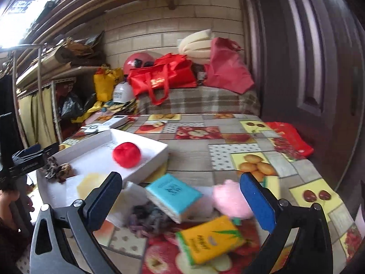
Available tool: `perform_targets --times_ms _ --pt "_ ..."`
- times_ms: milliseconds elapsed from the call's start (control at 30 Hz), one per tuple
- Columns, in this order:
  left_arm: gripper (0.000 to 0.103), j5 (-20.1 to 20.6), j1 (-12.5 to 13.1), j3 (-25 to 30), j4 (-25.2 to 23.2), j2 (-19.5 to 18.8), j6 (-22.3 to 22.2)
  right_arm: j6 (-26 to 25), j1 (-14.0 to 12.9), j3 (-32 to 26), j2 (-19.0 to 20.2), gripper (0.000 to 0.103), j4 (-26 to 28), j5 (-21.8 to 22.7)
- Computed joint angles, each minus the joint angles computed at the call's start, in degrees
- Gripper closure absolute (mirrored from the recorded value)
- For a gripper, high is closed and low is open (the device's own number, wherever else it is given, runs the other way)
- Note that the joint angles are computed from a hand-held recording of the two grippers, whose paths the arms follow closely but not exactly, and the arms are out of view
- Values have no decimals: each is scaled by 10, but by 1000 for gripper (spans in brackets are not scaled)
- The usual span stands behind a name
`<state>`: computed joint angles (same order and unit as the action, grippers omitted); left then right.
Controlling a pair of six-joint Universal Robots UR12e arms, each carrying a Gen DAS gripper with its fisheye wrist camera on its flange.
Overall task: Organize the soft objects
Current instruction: 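Grasp the yellow octagonal sponge with the left tool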
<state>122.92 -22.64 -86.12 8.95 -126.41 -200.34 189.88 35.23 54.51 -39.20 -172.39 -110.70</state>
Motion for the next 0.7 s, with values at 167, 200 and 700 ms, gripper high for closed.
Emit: perform_targets --times_ms 167,200,700 --pt "0 -53 -9 4 25 -4 38 80 -20 63 -40 0 33 -28" --pt "0 -68 -11 7 27 -6 48 92 -23 73 -45 0 39 -29" --pt "0 -108 -54 121 -146 -52 210 114 -31 109 -62 0 44 0"
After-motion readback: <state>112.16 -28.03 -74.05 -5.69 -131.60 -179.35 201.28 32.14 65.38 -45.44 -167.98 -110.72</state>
